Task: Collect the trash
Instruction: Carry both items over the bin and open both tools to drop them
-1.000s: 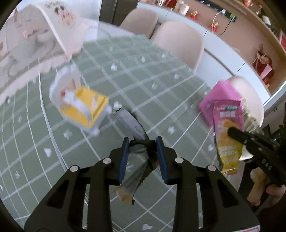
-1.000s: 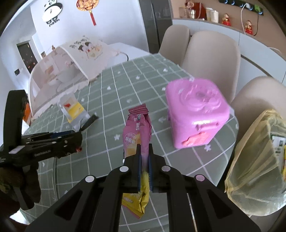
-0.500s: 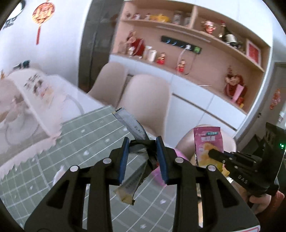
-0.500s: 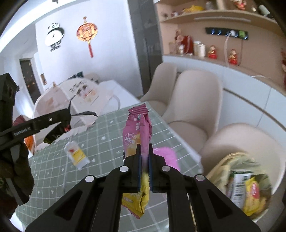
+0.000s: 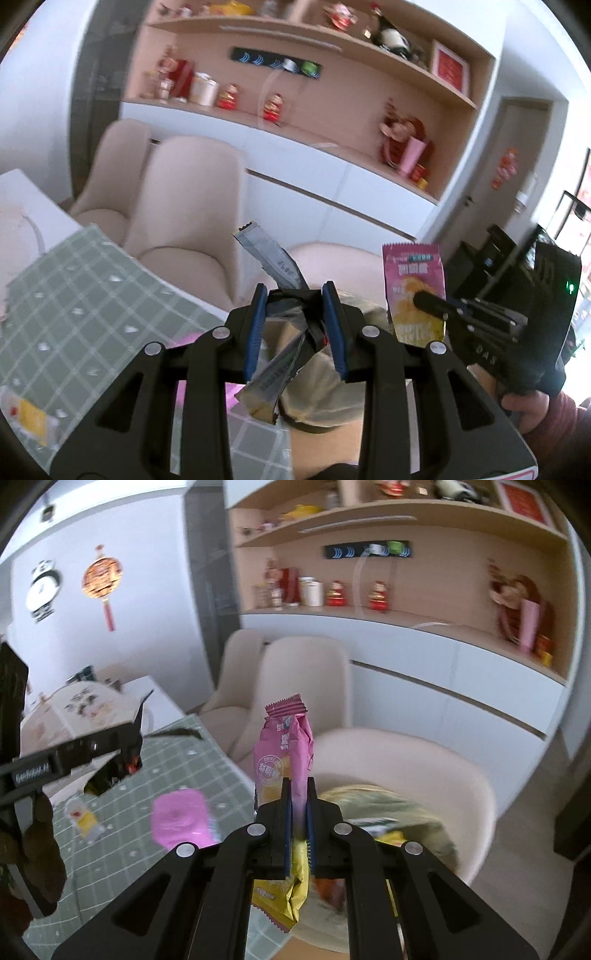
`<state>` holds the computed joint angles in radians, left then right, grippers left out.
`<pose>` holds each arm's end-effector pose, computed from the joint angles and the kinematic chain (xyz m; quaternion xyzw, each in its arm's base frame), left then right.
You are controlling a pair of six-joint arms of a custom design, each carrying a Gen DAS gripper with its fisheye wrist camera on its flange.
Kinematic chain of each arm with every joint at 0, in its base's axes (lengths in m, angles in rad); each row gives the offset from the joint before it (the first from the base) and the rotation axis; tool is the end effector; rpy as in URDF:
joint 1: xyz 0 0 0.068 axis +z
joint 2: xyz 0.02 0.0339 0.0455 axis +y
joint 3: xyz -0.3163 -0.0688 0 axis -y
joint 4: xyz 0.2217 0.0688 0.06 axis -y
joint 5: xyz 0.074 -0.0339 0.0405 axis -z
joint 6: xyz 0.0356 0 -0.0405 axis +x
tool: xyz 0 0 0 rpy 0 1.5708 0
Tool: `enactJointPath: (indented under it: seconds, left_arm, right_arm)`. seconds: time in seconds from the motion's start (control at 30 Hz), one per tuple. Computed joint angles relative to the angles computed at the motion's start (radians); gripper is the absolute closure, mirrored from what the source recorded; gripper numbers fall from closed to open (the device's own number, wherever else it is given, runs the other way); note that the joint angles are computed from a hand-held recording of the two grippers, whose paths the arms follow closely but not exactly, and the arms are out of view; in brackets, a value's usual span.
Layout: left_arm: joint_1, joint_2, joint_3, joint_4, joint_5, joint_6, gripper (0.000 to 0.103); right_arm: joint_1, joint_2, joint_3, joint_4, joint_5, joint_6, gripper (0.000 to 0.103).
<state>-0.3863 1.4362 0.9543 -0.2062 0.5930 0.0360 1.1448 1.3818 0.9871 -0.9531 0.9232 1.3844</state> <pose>0.2535 -0.1246 0.3116 0.3033 0.8194 -0.3313 0.3562 0.1124 0.1790 0.3012 0.1555 0.8775 -0.0384 0.4521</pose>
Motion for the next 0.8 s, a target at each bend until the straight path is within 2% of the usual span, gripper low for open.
enactJointPath:
  seconds: [0.27,0.6,0.8]
  left_arm:
    - [-0.203,0.106,0.017,0.062,-0.07,-0.063,0.074]
    - [-0.301,0.235,0.061,0.095,-0.082,-0.094,0.073]
    - [-0.367,0.356,0.12,0.091,-0.102,-0.134,0.073]
  right_arm:
    - [0.018,-0.084,-0.109,-0.133,-0.013,0.194,0.095]
    - [-0.048,-0.18,-0.232,-0.089,-0.035,0.18,0.095]
    - [-0.157,-0.292,-0.345,0.013,-0.085,0.083,0.095]
